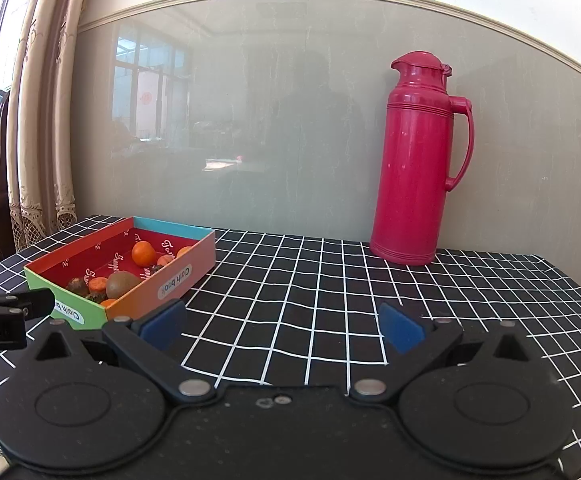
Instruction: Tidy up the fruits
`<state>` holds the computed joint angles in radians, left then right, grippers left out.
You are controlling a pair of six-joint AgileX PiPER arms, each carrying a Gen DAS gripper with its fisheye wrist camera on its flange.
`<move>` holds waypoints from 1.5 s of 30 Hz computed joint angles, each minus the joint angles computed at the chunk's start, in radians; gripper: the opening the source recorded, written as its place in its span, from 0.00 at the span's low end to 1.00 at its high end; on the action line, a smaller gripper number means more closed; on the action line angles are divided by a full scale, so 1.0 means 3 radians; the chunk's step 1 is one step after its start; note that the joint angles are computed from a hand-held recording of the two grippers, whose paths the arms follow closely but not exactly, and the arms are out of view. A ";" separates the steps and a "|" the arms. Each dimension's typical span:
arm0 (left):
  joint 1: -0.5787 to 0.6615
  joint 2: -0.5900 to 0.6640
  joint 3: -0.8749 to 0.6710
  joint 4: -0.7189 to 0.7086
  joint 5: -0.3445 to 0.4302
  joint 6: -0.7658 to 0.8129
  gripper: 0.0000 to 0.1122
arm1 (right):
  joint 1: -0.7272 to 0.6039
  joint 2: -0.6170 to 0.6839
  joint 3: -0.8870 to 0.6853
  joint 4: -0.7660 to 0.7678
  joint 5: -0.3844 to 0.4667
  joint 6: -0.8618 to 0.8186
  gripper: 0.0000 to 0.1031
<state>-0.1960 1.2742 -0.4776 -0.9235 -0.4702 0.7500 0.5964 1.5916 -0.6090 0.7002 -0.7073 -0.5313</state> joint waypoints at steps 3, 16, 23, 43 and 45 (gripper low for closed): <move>0.0002 -0.0004 0.0003 0.0007 0.0007 0.0001 0.92 | -0.0001 -0.0004 0.0000 -0.0001 0.0006 -0.0003 1.00; 0.0019 -0.0012 0.0006 0.0032 0.0013 -0.0022 0.92 | -0.0009 -0.0014 0.0000 -0.0009 0.0028 -0.0013 1.00; 0.0016 -0.0012 0.0007 0.0044 0.0013 -0.0021 0.92 | -0.0011 -0.0014 -0.0001 -0.0013 0.0033 -0.0004 1.00; 0.0023 -0.0018 0.0003 0.0036 0.0025 -0.0010 0.92 | -0.0038 -0.0023 0.0005 -0.0073 0.0062 0.0018 1.00; 0.0020 -0.0016 0.0000 0.0029 0.0022 -0.0001 0.92 | -0.0039 -0.0023 0.0004 -0.0072 0.0067 0.0019 1.00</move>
<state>-0.1900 1.2693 -0.4775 -0.9148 -0.4636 0.7496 0.5846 1.5847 -0.6077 0.6787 -0.6872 -0.5257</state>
